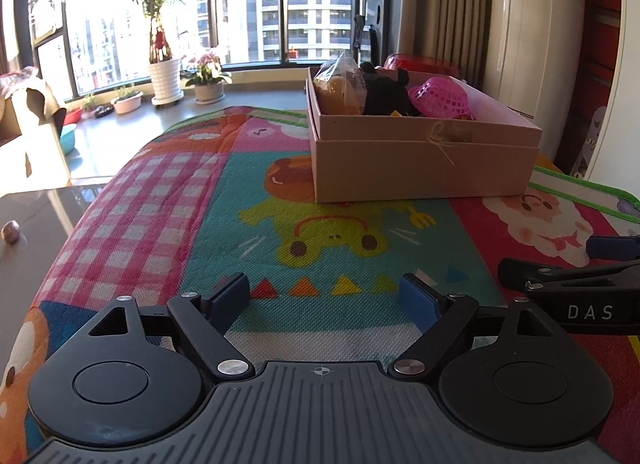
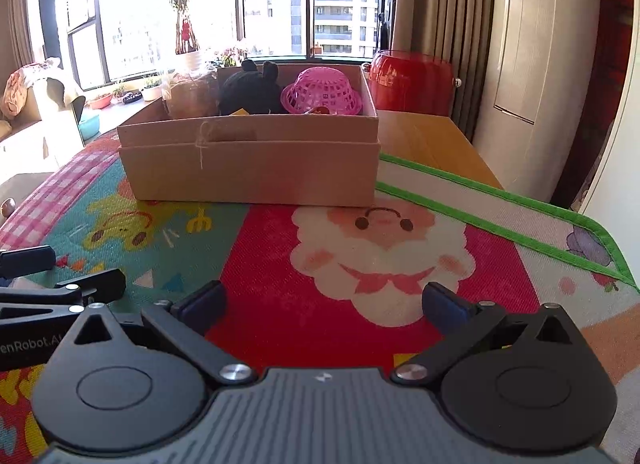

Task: Organize objects

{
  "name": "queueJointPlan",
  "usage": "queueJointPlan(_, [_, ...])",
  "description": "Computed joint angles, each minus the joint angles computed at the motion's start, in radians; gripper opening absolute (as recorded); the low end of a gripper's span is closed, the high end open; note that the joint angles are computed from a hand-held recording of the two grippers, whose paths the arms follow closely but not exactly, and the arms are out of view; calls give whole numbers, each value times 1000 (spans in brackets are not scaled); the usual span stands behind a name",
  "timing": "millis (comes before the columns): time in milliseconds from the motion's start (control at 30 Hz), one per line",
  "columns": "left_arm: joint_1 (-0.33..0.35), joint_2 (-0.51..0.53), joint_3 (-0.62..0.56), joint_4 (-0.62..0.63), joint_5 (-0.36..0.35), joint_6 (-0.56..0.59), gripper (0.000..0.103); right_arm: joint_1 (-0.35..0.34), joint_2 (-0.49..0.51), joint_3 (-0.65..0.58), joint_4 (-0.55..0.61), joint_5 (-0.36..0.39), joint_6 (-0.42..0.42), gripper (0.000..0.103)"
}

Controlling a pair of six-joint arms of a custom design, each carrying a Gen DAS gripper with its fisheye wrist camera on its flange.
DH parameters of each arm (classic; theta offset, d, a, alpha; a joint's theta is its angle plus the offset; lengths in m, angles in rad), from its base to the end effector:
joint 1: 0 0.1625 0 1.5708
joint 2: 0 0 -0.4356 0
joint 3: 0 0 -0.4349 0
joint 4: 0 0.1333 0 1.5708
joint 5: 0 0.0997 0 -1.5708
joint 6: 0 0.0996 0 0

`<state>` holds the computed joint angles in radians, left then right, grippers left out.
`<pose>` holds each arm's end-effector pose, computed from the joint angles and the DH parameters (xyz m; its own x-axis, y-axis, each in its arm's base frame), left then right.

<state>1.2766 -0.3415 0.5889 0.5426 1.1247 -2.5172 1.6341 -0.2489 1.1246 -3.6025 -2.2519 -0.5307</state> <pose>-0.0704 -0.8402 0.0679 -0.6515 0.3739 -0.6601 0.7233 0.5685 -0.3919 0.1218 -0.8056 -0.0041 -0.6872 0.2500 0.6821 -0.4329 0.6131 -0.6609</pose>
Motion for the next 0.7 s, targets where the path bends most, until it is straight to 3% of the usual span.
queueJointPlan(100, [-1, 2, -2, -2, -1, 0, 89, 1, -4, 10, -6, -1, 0, 103])
queueJointPlan(267, [-2, 62, -109, 41, -10, -2, 89, -3, 1, -14, 16, 10, -6, 103])
queueJointPlan(700, [-3, 59, -105, 43, -10, -8, 89, -5, 10, -32, 24, 11, -9, 103])
